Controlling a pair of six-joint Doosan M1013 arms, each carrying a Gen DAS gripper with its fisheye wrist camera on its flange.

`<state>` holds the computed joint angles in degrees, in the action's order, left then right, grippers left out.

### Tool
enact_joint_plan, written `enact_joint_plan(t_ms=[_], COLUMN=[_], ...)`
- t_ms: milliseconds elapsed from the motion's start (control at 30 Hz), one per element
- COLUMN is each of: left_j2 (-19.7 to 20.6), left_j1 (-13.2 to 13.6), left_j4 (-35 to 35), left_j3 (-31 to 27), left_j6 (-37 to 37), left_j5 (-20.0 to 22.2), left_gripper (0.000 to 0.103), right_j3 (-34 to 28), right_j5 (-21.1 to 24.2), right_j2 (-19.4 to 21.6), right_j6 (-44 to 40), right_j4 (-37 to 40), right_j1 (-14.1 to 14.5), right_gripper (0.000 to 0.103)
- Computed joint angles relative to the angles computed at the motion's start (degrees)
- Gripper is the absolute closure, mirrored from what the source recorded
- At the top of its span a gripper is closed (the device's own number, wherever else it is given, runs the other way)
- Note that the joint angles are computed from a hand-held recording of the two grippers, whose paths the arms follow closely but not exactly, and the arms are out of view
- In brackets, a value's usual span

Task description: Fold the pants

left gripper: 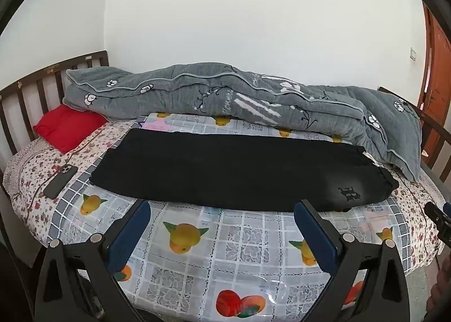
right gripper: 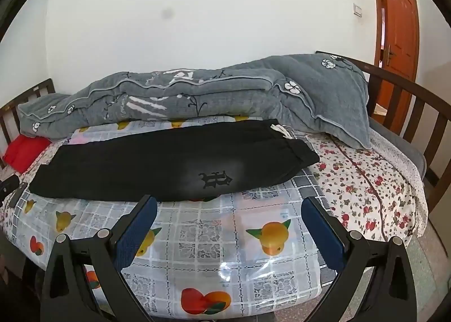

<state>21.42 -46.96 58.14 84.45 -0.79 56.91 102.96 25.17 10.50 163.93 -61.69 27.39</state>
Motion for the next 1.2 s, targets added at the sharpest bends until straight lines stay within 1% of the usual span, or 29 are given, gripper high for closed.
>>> enact_joint_plan(t_ms=[167,300,333,1200], left_j2=[-0.2,-0.1,-0.2,-0.3], left_j1=[0.2,0.3,0.0,-0.2], left_j4=[-0.2,-0.3,0.3,0.7], left_j3=[0.3,0.0,0.5,1.0], left_j6=[0.0,0.7,-0.2,-1.0], left_j5=[-0.6,-0.7,-0.6,-0.6], left_gripper=[0.001,0.001,0.001,0.001], right_j3=[-0.5,-0.5,-0.5,-0.3], right_j5=[0.4,0.5,0.4,0.2], right_j2=[0.2,0.1,0.2,0.1], right_j6=[-0.9,0.1,0.1,1.3], right_j4=[0.6,-0.4,-0.4,-1.6], right_j1=[0.4,0.6,0.6,1.2], right_gripper=[0.002,0.002,0.002,0.002])
